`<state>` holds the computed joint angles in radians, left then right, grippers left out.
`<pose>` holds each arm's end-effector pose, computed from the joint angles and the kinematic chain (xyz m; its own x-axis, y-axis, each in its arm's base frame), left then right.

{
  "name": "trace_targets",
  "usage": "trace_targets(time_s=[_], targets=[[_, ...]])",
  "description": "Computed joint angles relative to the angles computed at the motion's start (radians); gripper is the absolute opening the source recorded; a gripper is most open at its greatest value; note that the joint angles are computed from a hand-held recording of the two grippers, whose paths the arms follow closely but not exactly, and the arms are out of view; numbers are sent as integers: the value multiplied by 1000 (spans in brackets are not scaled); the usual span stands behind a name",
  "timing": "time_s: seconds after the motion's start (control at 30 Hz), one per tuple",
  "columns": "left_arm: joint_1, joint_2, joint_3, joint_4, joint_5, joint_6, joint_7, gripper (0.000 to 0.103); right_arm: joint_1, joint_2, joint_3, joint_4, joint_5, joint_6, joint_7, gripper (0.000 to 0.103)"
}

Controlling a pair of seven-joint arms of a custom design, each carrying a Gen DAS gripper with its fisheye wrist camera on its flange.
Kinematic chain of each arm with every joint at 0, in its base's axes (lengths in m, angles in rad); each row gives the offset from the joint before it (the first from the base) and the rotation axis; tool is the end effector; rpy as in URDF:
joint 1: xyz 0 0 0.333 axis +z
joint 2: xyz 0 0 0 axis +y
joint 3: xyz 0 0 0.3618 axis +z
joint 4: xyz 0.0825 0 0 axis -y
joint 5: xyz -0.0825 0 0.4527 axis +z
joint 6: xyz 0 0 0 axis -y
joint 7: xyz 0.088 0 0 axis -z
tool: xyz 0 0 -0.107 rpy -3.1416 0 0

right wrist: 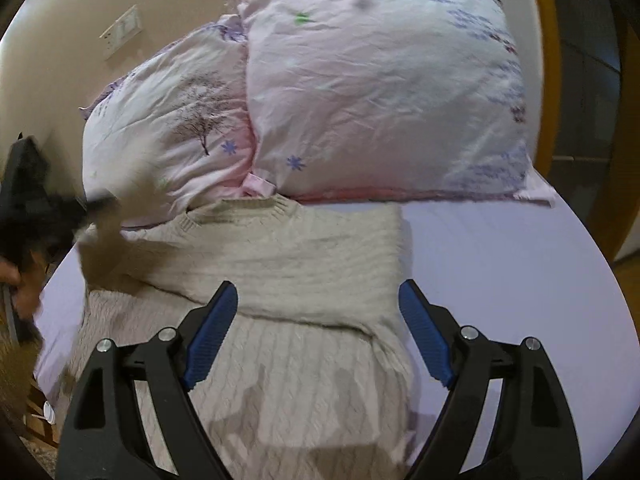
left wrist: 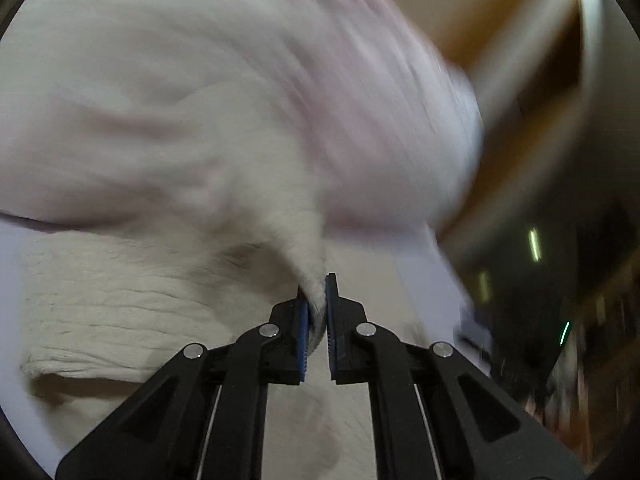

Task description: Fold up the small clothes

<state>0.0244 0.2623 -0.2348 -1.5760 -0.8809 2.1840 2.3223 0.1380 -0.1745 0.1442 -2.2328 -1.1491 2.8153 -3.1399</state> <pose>0.7346 -0.1654 0.5695 -0.5982 -0.6323 0.4923 -0.7513 0.2289 -0.6190 0.5449 0.2082 0.5193 -0.2078 -0.9631 -0.1713 -0.5193 0.2570 -0.8150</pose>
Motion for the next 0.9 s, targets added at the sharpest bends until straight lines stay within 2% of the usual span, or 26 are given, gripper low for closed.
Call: trace_targets(time_s=[0.07,0.13,0.2,0.3,0.33,0.4,0.43,0.47,0.5,0.57,0.6,0.67,0.73,0.8,0.87,0.9], targets=[[-15,1,-6,-12,47,-57,-10,6,5,-52,-4,-53,40,1,-16,83],[5,-51,1,-83,12,-70,45,6,-4,-124,0,-125,67,30,-29,83],[37,-137,30,-181,-55,-91,103,6,-3,-186,-10,-195,130,82,-66,83],[71,-269,111,-325,-113,-122,149,6,74,-261,-104,-321,298,239,-174,83],[81,-314,142,-376,-129,-136,169,7,141,-283,-170,-371,360,307,-221,83],[100,-409,203,-489,-122,-175,190,8,274,-319,-292,-443,432,383,-279,83],[107,-448,229,-536,-102,-189,183,12,332,-343,-339,-484,469,415,-308,83],[114,-490,249,-589,-80,-190,175,15,355,-367,-352,-512,483,419,-308,83],[121,-533,261,-649,-49,-162,157,22,349,-397,-329,-540,505,398,-296,83],[119,-570,273,-702,-5,-106,120,23,327,-424,-281,-558,550,329,-275,80],[113,-577,288,-717,-11,-102,114,23,343,-423,-294,-558,557,312,-269,76],[101,-578,313,-728,-28,-122,106,23,454,-406,-383,-553,657,260,-323,53],[102,-585,329,-743,-1,-180,95,23,568,-402,-461,-551,736,218,-379,49],[107,-587,342,-760,24,-248,85,23,624,-414,-481,-567,791,199,-409,49],[116,-574,349,-767,27,-300,61,33,639,-415,-485,-588,838,219,-413,50],[121,-563,347,-772,30,-310,47,42,650,-406,-495,-598,864,242,-416,50]])
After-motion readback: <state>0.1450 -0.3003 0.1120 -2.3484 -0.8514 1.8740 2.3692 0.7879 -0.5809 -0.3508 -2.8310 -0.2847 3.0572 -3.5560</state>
